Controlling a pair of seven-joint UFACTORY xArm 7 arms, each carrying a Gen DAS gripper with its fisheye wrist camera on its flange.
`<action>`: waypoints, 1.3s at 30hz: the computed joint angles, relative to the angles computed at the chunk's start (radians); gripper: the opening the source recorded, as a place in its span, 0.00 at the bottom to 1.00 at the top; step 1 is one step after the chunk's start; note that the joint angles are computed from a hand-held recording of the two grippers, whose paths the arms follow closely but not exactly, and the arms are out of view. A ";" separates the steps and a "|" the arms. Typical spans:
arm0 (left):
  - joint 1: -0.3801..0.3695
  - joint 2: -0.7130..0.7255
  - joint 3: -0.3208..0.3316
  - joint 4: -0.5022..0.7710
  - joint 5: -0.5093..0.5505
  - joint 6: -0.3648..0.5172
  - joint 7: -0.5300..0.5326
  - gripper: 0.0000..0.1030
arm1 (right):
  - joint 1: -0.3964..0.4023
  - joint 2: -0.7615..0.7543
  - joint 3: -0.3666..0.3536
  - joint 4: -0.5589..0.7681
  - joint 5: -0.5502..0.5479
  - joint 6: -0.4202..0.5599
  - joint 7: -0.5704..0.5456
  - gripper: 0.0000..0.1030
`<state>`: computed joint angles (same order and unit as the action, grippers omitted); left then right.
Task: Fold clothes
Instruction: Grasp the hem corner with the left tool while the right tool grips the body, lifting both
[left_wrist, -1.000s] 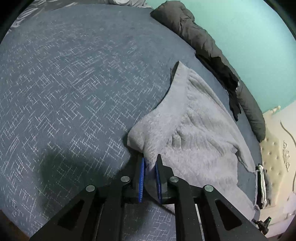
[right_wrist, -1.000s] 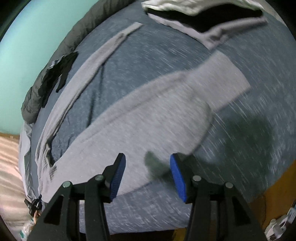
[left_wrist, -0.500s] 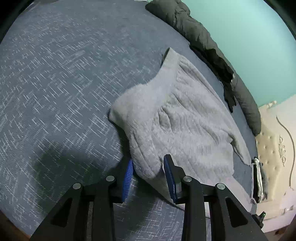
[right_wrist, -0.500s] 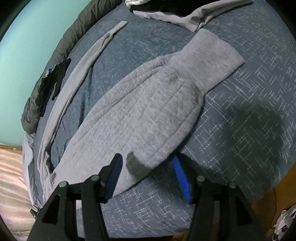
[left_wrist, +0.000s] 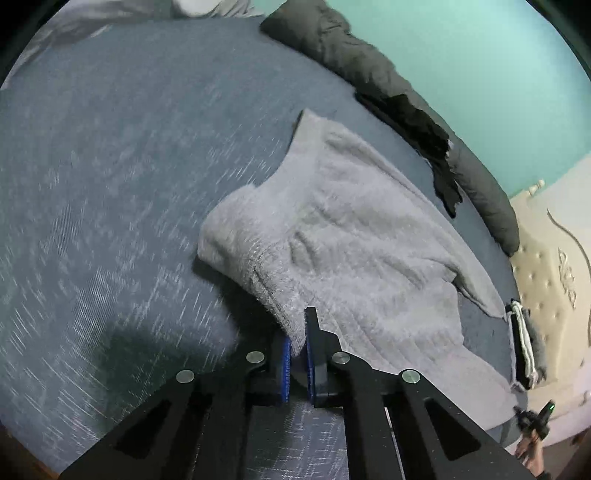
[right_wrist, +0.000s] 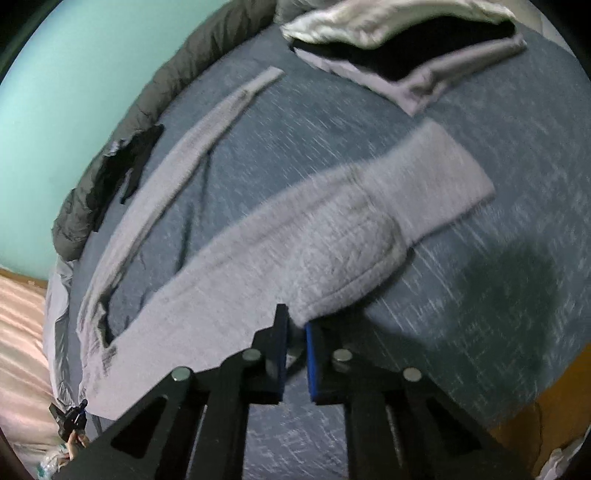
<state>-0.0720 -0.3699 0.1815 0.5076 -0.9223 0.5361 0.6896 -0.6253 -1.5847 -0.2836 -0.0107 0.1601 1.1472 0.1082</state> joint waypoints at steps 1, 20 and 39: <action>0.003 -0.004 -0.007 0.010 0.014 0.002 -0.012 0.06 | 0.024 0.023 0.011 0.014 0.007 -0.025 0.000 0.07; 0.012 0.283 -0.109 0.510 0.042 0.059 -0.202 0.05 | 0.365 0.826 0.075 0.504 0.035 -0.551 0.126 0.05; 0.062 0.774 -0.271 1.069 0.462 0.077 -0.582 0.05 | 0.371 1.537 0.121 1.068 0.050 -0.568 0.153 0.04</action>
